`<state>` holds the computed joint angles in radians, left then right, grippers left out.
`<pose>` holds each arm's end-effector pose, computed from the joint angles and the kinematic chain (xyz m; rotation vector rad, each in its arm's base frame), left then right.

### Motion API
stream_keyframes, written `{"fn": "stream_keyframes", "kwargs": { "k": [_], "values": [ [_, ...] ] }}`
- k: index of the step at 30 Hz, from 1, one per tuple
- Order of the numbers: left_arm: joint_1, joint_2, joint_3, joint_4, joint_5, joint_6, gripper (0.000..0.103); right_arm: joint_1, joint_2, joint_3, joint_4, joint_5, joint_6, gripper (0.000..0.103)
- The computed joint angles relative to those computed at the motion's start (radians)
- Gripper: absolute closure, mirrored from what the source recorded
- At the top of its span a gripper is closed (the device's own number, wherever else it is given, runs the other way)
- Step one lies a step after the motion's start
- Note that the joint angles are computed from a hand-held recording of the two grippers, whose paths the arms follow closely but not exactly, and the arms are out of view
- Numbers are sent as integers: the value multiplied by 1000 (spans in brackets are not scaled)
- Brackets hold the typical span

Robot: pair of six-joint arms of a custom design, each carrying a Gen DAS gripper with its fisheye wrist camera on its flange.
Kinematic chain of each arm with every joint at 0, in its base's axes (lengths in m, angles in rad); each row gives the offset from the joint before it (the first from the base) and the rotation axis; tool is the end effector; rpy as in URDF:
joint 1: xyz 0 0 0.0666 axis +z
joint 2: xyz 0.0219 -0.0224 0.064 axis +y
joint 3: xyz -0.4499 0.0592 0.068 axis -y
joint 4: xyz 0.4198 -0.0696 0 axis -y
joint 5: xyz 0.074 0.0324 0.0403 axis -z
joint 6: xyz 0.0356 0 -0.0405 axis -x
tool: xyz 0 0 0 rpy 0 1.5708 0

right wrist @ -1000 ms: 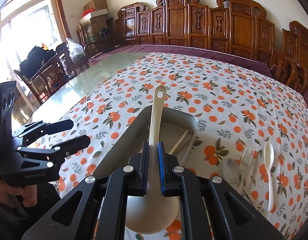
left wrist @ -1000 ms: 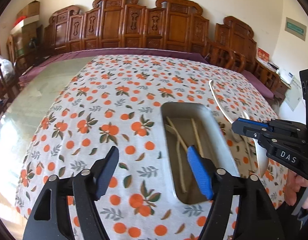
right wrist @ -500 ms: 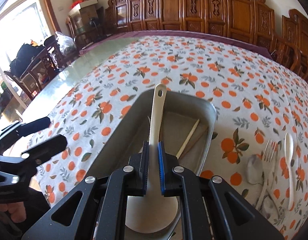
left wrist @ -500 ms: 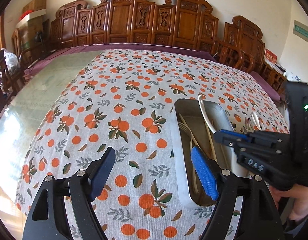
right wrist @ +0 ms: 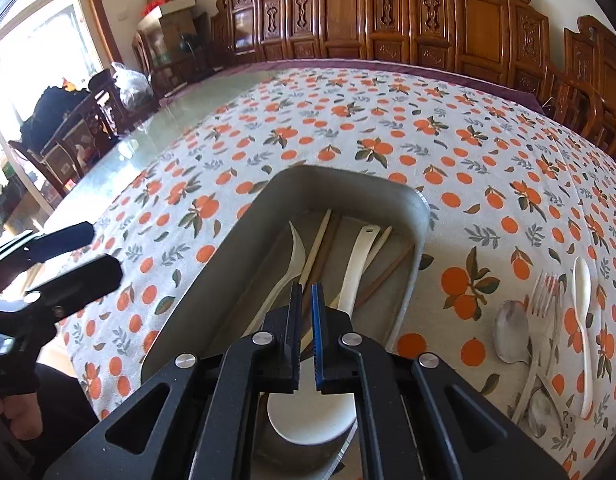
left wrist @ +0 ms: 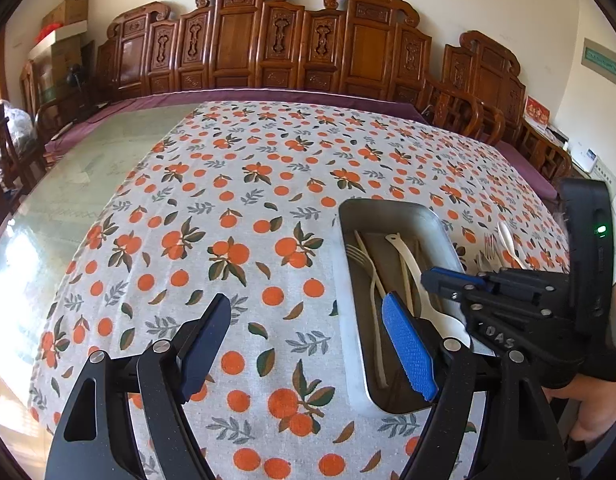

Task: Organize utensils
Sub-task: 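Lower the large white spoon into the gray tray and open the right tool, then grasp a metal fork with the left tool while the right tool grasps a small white spoon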

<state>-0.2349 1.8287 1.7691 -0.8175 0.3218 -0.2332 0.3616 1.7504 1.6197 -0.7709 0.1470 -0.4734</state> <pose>0.6685 -0.1720 0.4403 0.6998 2.3226 -0.3938 0.6128 0.2258 0.4206 0.2009 2.4594 0.1817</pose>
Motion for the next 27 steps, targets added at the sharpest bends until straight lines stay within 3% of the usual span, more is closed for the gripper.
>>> {"fn": "stream_keyframes", "kwargs": {
  "k": [7,16,27],
  "values": [
    [-23,-22,-29,12,26,-17,28,-18,-133,-121,62,38,41,97],
    [-64,-51,-66,22,54,-43,28,-94,-303,-283,54,151,77,97],
    [-128,-96,-120,41,57,-49,28,-191,-403,-436,99,182,76,97]
  ]
}}
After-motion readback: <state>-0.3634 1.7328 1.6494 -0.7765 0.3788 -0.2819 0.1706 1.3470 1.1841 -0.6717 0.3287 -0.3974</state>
